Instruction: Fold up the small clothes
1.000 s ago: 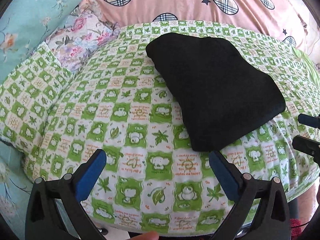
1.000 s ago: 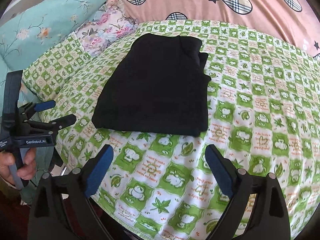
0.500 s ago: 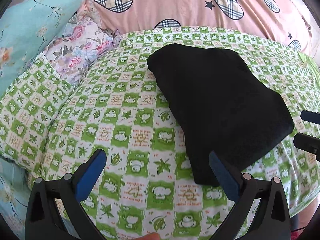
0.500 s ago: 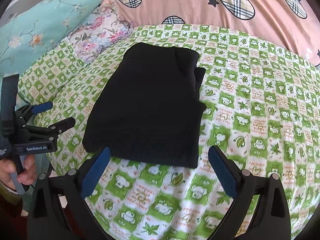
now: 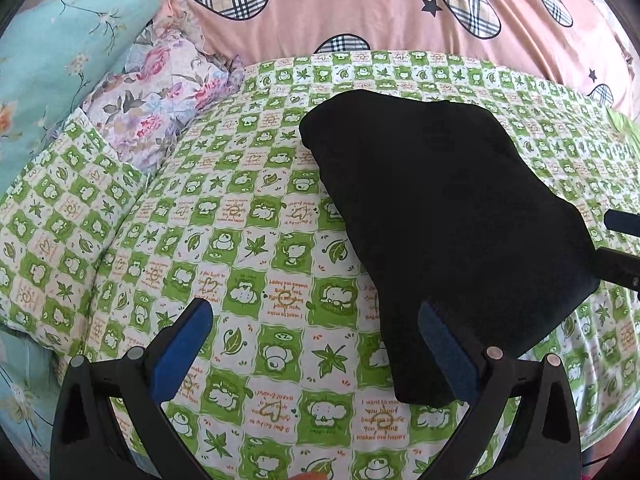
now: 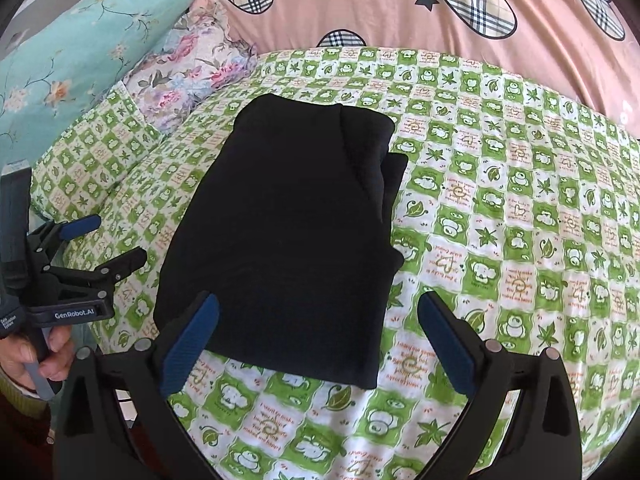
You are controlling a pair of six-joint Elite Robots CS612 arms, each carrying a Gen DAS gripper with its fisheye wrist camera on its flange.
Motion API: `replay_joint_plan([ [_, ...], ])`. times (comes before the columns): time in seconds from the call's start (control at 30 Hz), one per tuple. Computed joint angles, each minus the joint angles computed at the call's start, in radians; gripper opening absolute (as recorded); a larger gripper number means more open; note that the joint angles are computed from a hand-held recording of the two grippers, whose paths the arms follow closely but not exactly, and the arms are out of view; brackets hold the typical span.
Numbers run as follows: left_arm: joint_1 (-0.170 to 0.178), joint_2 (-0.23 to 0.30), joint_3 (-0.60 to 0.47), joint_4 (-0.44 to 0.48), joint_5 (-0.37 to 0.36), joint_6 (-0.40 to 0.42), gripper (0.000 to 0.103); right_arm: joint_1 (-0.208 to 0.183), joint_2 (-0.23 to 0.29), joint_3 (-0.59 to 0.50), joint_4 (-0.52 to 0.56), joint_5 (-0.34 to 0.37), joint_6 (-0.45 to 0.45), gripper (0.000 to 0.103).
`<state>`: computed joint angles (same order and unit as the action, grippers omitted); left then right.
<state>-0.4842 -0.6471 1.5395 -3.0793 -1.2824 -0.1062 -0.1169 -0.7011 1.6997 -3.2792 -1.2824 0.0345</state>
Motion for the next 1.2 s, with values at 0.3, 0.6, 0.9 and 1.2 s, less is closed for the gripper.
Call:
replay_joint_plan([
  [0.3,-0.005,0.004,-0.011,-0.003,0.011,0.004,0.103,-0.002,0.009,-0.026,0.034,0.017,-0.002,0.1],
  [0.6,-0.007,0.015,-0.034,-0.009,0.008,0.022,0.103,-0.002,0.012,-0.04,0.046,0.019,0.003,0.1],
  [0.9,-0.004,0.023,-0.057,0.008,-0.008,0.019,0.103,-0.006,0.016,-0.063,0.07,0.032,-0.008,0.1],
  [1.2,-0.003,0.032,-0.083,0.023,-0.005,0.018,0.103,-0.011,0.028,-0.092,0.099,0.051,0.003,0.1],
])
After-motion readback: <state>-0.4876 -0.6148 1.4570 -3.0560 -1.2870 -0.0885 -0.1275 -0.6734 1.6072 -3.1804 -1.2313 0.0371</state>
